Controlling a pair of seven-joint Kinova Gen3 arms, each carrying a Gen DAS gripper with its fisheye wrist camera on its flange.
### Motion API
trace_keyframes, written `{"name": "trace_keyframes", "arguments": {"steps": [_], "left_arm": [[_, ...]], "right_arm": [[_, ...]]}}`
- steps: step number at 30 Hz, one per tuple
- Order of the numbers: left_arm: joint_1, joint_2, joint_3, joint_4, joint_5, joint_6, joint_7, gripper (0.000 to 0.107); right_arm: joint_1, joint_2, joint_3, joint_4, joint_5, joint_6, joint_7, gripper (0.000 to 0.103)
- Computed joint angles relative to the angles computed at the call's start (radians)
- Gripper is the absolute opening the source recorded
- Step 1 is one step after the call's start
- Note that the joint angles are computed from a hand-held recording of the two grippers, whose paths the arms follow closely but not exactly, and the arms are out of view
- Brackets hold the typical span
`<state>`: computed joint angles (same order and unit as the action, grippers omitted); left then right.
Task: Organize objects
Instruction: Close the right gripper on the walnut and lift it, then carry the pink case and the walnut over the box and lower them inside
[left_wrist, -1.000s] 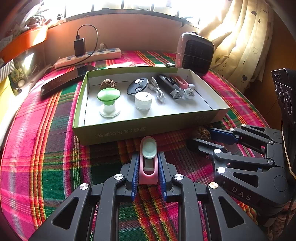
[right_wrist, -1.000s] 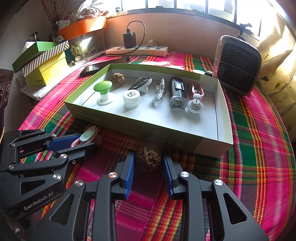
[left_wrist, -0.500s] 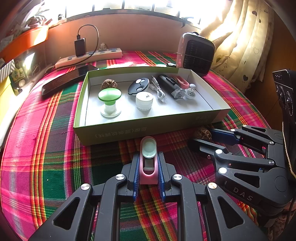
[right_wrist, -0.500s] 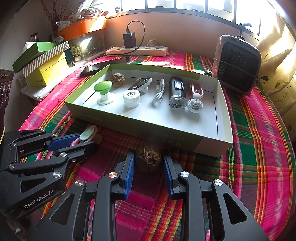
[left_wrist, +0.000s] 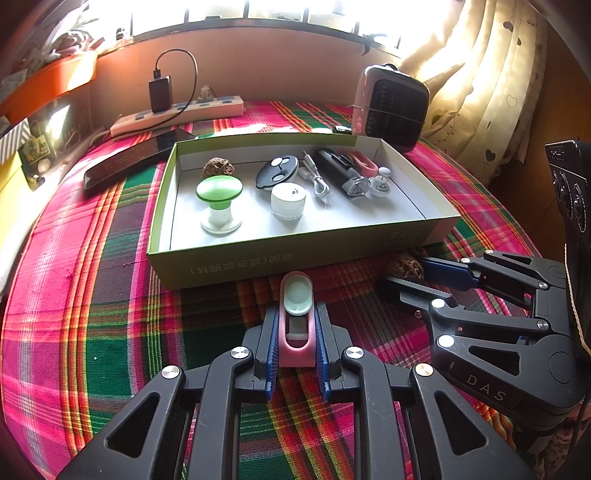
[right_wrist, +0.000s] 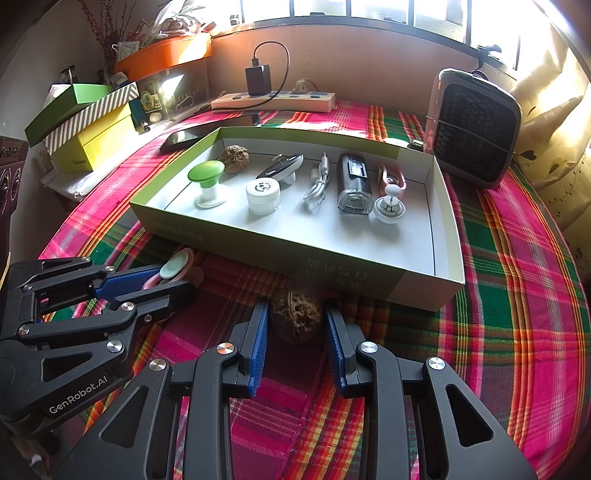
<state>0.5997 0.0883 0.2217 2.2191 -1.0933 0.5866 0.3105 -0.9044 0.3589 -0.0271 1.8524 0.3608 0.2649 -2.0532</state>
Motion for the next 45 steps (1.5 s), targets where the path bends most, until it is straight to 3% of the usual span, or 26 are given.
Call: {"name": "trace_keyframes", "arguments": {"steps": [15,29,36,45], "left_arm": [[0.009,0.002,0.004,-0.006,0.010,0.021,-0.008,0.016],[0.032,-0.029,0.044,-0.016,0.015,0.095,0.008,0.016],[0.010,-0.061,0.056,-0.014,0.038,0.072,-0.007,0.016],[0.000,-0.067,0.074,-0.035,0.040,0.109,-0.023,0.016]], "right_arm": [[0.007,-0.017,-0.005,0.023,-0.017,-0.020,0.002,0.030],[-0.028,-0.062,0.040,0.069,0.007,-0.064,-0.039,0.030],[-0.051,-0.086,0.068,0.088,0.036,-0.084,-0.071,0.030],[-0.040,-0.104,0.071,0.092,0.046,-0.096,-0.081,0.030]]}}
